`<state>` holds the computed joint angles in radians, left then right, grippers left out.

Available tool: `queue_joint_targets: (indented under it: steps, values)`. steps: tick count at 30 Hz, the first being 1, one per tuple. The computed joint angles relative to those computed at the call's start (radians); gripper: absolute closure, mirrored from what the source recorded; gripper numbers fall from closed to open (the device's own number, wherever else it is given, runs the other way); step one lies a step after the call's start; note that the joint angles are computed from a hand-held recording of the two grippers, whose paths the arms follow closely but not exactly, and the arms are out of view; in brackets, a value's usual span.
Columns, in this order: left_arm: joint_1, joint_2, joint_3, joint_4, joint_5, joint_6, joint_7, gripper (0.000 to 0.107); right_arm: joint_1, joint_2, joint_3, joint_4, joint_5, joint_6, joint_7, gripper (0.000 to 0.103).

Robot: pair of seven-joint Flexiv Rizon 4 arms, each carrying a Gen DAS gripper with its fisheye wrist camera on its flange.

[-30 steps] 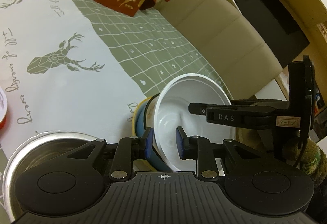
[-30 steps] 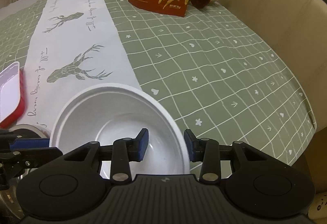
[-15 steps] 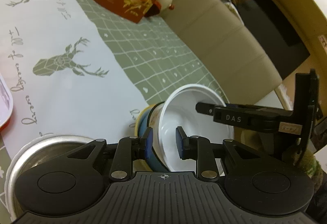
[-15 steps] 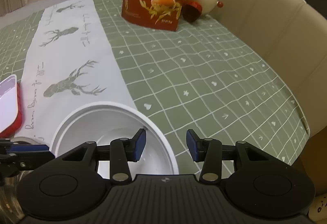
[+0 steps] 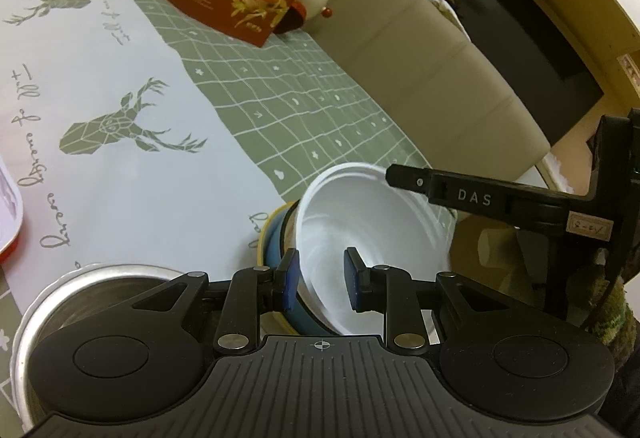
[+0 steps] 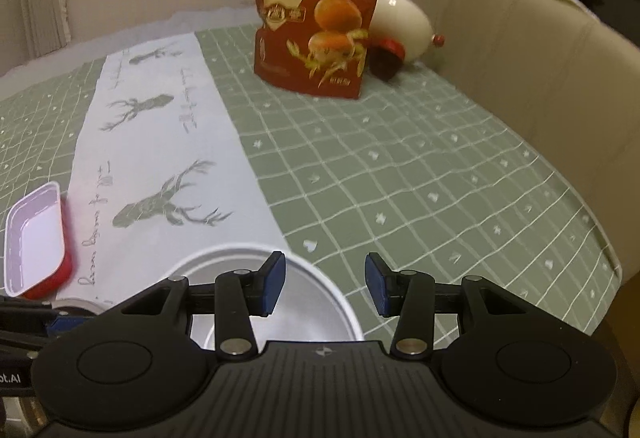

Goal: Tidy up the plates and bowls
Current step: 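Lift the white cup with the right gripper over the blue bowl, then lower the white cup into the blue bowl and open the right gripper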

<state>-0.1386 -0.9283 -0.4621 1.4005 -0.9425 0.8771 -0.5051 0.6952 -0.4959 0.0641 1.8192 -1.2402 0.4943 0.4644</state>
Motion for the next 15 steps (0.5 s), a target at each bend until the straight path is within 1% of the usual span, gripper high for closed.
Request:
queue_joint_targets:
  steps: [4,10,13,15]
  values:
    - [0.000,0.002,-0.001,0.003,0.000,-0.003,0.006,0.080,0.001,-0.002,0.002,-0.004,0.042,-0.040,0.006,0.059]
    - [0.001,0.008,-0.001,0.012,-0.005,-0.006,0.022,0.080,-0.032,-0.006,0.009,0.013,0.115,0.011,0.026,0.059]
    - [0.001,0.006,0.000,0.008,-0.007,-0.011,0.022,0.080,-0.037,-0.007,0.006,0.021,0.128,0.039,0.039,0.059]
    - [0.000,0.006,0.001,0.007,-0.008,-0.011,0.022,0.080,-0.034,-0.011,0.004,0.017,0.135,0.038,0.030,0.059]
